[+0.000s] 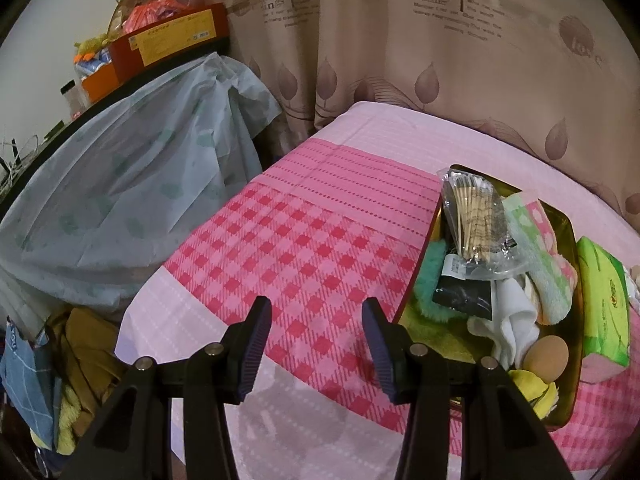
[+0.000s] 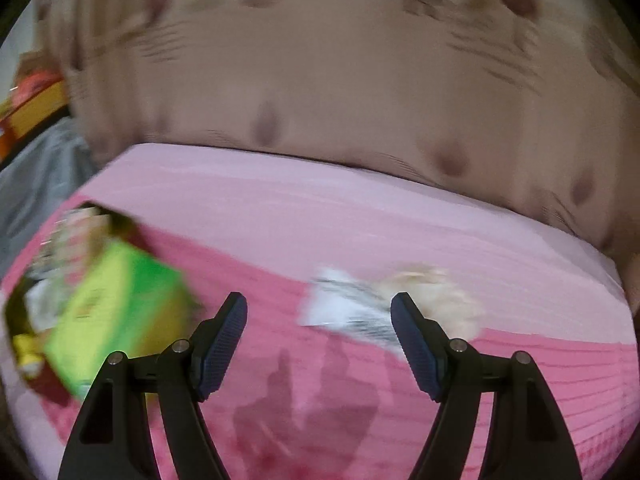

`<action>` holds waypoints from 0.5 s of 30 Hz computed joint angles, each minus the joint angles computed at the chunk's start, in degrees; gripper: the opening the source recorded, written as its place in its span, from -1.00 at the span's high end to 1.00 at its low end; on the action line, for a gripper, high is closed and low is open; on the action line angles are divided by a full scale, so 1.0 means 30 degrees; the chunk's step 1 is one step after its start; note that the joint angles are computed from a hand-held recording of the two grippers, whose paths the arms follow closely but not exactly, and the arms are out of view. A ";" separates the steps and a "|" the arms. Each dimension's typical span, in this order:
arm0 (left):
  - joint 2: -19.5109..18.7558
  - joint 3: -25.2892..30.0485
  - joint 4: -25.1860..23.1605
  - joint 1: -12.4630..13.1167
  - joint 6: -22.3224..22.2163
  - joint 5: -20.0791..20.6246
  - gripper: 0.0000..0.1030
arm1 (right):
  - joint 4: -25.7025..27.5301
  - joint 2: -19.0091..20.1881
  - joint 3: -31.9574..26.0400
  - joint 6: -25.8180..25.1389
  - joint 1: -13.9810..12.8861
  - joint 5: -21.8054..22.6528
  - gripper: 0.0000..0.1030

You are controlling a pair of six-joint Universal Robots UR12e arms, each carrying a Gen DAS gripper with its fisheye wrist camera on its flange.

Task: Organize soft objects
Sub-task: 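Grasp the cream satin cloth with the right tool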

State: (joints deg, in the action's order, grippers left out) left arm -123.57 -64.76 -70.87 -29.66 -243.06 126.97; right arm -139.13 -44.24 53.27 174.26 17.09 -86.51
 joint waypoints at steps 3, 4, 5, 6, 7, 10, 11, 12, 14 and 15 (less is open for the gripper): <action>-0.0148 0.0154 0.0047 -0.0083 0.0488 0.0279 0.07 | 0.0413 0.0497 -0.0621 0.0422 -0.0366 -0.0701 -0.40; -0.0204 0.0213 0.0075 -0.0115 0.0707 0.0395 0.07 | 0.0592 0.0720 -0.0925 0.0622 -0.0494 -0.0683 -0.40; -0.0268 0.0283 0.0147 -0.0139 0.0899 0.0441 0.07 | 0.0712 0.0902 -0.1170 0.0749 -0.0572 -0.0656 -0.40; -0.0282 0.0235 0.0484 -0.0159 0.1209 0.0452 0.07 | 0.0957 0.1243 -0.1665 0.0893 -0.0623 -0.0746 -0.42; -0.0329 0.0269 0.0632 -0.0182 0.1443 0.0479 0.07 | 0.1094 0.1407 -0.1896 0.0950 -0.0662 -0.0805 -0.43; -0.0482 0.0411 0.1036 -0.0247 0.2157 0.0531 0.07 | 0.1747 0.2137 -0.2948 0.1280 -0.0776 -0.0837 -0.45; -0.0534 0.0465 0.1153 -0.0266 0.2354 0.0521 0.07 | 0.1994 0.2353 -0.3266 0.1404 -0.0822 -0.0731 -0.45; -0.0619 0.0588 0.1170 -0.0294 0.2575 0.0562 0.07 | 0.2329 0.2569 -0.3606 0.1591 -0.0855 -0.0600 -0.45; -0.0795 0.0860 0.1085 -0.0346 0.2957 0.0647 0.07 | 0.2872 0.2925 -0.4103 0.1969 -0.0973 -0.0485 -0.45; -0.0910 0.1047 0.1026 -0.0370 0.3123 0.0613 0.07 | 0.3009 0.3017 -0.4207 0.2034 -0.1017 -0.0463 -0.41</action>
State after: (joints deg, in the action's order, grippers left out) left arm -126.30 -61.62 -67.80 -30.77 -233.69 128.81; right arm -130.10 -35.19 40.65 180.36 14.04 -87.90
